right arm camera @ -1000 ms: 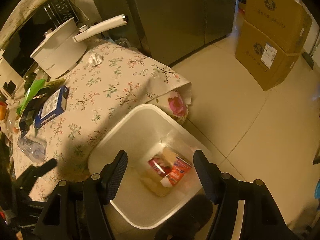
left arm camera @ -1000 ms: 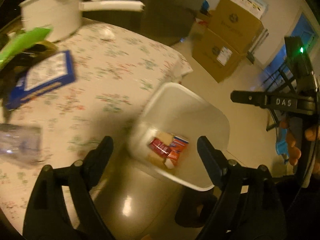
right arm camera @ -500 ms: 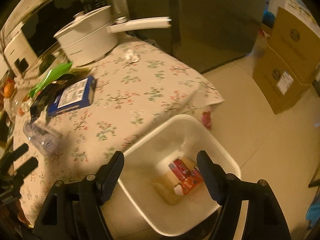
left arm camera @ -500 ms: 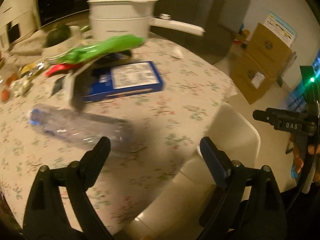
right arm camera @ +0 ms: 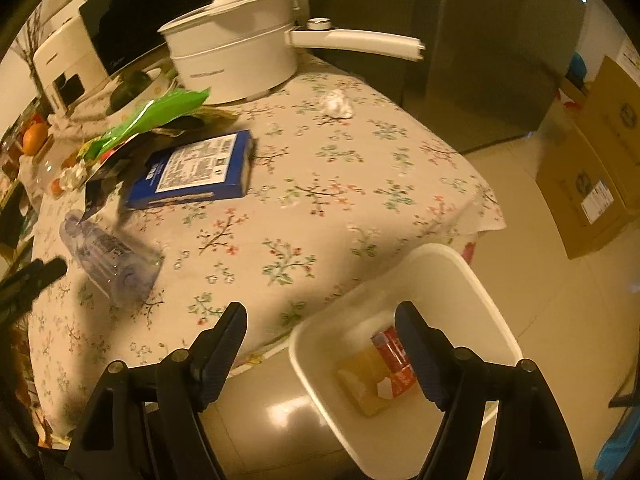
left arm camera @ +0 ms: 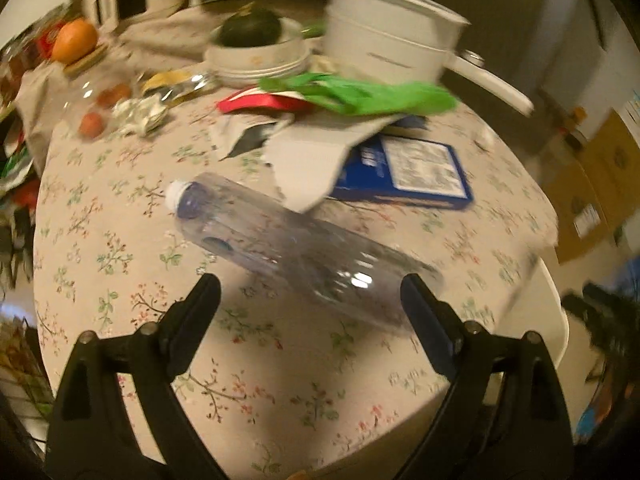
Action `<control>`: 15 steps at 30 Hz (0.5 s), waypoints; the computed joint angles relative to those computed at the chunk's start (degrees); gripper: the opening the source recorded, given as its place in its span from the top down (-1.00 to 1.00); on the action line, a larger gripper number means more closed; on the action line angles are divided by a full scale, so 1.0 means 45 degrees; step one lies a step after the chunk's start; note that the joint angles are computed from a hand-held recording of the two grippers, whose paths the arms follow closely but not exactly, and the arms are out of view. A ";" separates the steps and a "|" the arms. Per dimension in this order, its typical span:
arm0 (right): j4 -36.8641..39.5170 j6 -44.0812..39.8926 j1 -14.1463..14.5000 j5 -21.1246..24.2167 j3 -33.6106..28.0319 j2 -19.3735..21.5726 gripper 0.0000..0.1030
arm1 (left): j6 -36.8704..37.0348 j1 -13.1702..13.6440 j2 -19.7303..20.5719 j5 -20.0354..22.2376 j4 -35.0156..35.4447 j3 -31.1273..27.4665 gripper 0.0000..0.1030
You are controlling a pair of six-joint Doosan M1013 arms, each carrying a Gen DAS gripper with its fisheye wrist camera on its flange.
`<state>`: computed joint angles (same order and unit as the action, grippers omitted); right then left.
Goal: Collect trash
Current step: 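Move the left gripper to the clear plastic bottle and grasp it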
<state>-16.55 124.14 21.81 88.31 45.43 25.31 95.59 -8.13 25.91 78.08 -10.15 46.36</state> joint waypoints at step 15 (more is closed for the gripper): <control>0.0121 -0.0553 0.0045 0.0163 -0.0378 0.0335 -0.52 | -0.3952 -0.0364 0.1325 0.1075 0.0869 -0.1264 -0.77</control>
<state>-16.01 121.65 22.01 89.04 43.73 26.82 77.80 -9.77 31.87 82.92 -6.24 40.67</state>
